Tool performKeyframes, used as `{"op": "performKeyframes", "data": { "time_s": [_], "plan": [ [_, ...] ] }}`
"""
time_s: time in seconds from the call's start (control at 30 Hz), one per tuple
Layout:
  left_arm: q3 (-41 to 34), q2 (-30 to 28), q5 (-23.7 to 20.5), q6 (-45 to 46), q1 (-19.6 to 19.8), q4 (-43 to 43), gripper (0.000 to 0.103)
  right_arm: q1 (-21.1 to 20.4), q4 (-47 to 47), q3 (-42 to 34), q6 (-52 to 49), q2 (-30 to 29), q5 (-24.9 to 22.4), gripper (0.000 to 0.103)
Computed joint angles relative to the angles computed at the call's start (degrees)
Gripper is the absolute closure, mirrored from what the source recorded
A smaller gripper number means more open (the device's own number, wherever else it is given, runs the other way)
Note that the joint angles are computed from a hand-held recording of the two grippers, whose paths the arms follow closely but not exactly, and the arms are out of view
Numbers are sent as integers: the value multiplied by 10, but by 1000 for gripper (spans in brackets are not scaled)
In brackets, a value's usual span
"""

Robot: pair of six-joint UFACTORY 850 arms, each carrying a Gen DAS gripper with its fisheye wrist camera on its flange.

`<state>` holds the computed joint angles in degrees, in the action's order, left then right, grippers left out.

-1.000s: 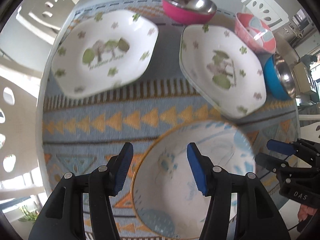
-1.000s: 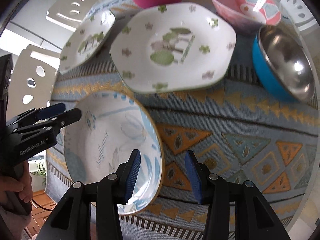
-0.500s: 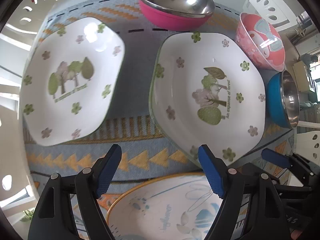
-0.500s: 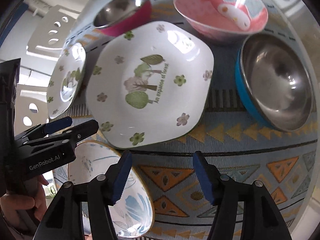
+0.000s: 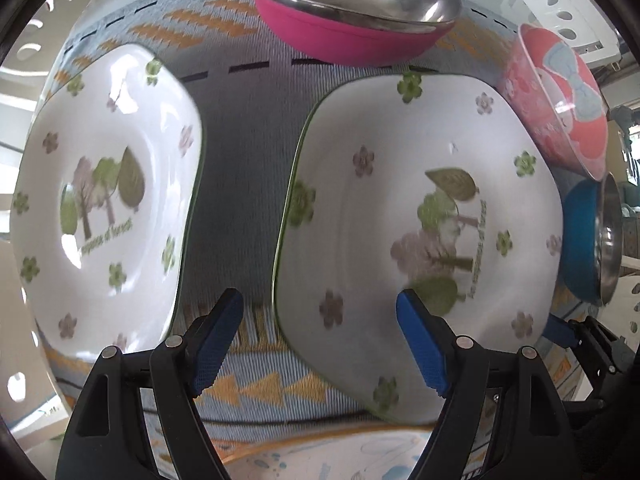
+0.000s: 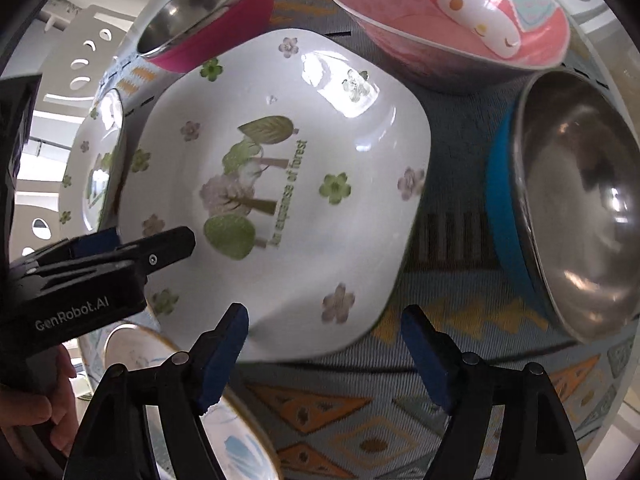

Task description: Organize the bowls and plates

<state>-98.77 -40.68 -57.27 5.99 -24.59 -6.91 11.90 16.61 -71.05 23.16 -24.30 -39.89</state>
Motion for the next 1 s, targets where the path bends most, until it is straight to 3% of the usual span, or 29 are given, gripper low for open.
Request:
{"op": "performKeyframes", "data": {
  "time_s": [0.23, 0.43, 0.47, 0.5, 0.53, 0.63, 0.83, 1.0],
  "plan": [
    [-83, -54, -12, -5, -7, -6, 22, 15, -32, -40, -2, -36, -9, 1],
    [-177, -114, -31, -7, -20, -2, 17, 30, -87, -72, 33, -62, -8, 0],
    [-200, -128, -34, -2, -21, -8, 21, 32, -94, -71, 39, -61, -5, 0],
    [-208, -129, -29, 5, -26, -17, 36, 32, -100, -64, 46, -56, 3, 0],
    [-205, -125, -14, 18, -27, -25, 48, 33, -110, -59, 55, -53, 14, 3],
    [-229, -138, -11, 10, -31, -10, 66, 39, -153, -67, 79, -56, 29, 20],
    [-271, -160, -18, 7, -44, 24, 67, 34, -147, -60, 83, -47, 36, 32],
    [-302, -179, -27, 0, -51, 33, 67, 18, -121, -21, 73, -15, 50, 53]
  ]
}}
